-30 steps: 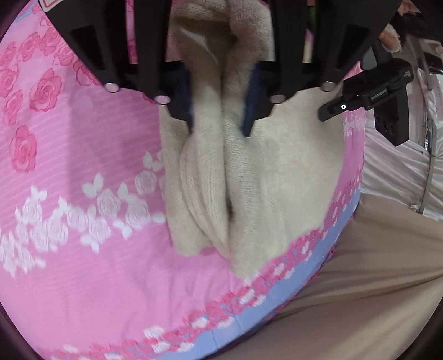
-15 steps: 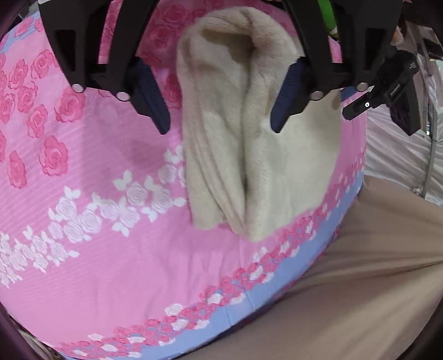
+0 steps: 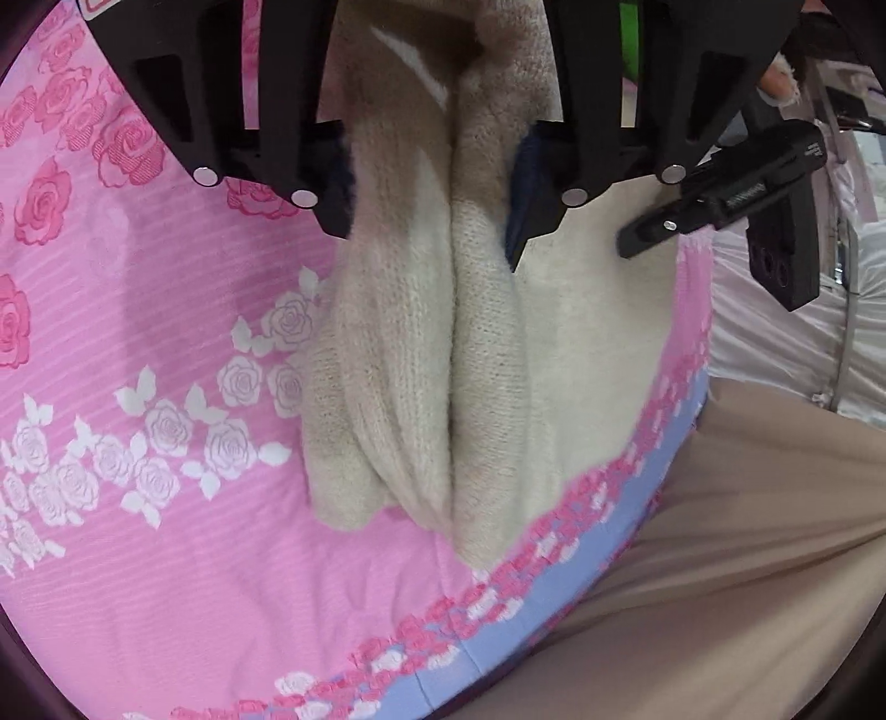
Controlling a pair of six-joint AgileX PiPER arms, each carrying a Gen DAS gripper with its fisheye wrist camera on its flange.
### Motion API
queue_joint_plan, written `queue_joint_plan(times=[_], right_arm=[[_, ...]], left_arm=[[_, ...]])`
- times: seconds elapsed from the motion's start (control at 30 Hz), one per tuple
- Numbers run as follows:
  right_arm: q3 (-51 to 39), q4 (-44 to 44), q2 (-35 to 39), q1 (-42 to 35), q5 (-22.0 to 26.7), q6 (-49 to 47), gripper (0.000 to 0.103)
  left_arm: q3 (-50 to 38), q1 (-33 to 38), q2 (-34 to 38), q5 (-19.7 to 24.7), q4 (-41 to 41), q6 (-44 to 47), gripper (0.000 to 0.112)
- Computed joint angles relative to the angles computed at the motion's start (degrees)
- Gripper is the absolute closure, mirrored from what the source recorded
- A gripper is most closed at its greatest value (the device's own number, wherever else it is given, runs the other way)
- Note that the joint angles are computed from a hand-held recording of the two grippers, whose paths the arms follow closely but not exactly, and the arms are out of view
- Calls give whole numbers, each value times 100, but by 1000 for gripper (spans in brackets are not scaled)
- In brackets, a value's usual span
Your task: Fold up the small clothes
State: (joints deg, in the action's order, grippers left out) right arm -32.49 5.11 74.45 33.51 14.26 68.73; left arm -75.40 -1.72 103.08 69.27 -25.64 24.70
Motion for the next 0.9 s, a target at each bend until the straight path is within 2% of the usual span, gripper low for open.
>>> queue_joint_plan(times=[0.1,0.2,0.33,0.5,0.63,0.7,0.77,0.8,0.83,0.87,0.9], right_arm=[[-33,-309,126,95,241,316,63],[-20,-381,354,92,117,418,60],[-224,-508,504,99,365,341,57],[-101,-131,559,9,131,3,51],[-1,319,604,-49,-61,-409,47],[54,634,613,-92,-170,-697,42],[135,711,572,-48,-276,-651,40],[179,852,562,-54,-345,-760,39],[210,1064,565,-83,-404,-970,38],[224,1327,571,-107,-442,-1233,38],[231,1529,560,-127,-455,-1458,44]], left_arm=[[172,-207,-189,-171,309,-22,60],[371,-512,-297,-538,632,-245,59],[381,-579,-298,-613,726,-316,59],[425,-638,-307,-740,796,-398,57],[525,-777,-326,-1023,933,-541,47],[613,-839,-389,-1236,1037,-641,37],[651,-818,-393,-1404,1092,-739,18],[652,-731,-336,-1447,982,-745,17],[617,-588,-241,-1373,747,-632,15],[488,-355,4,-1114,335,-492,16],[392,-213,167,-904,108,-427,17]])
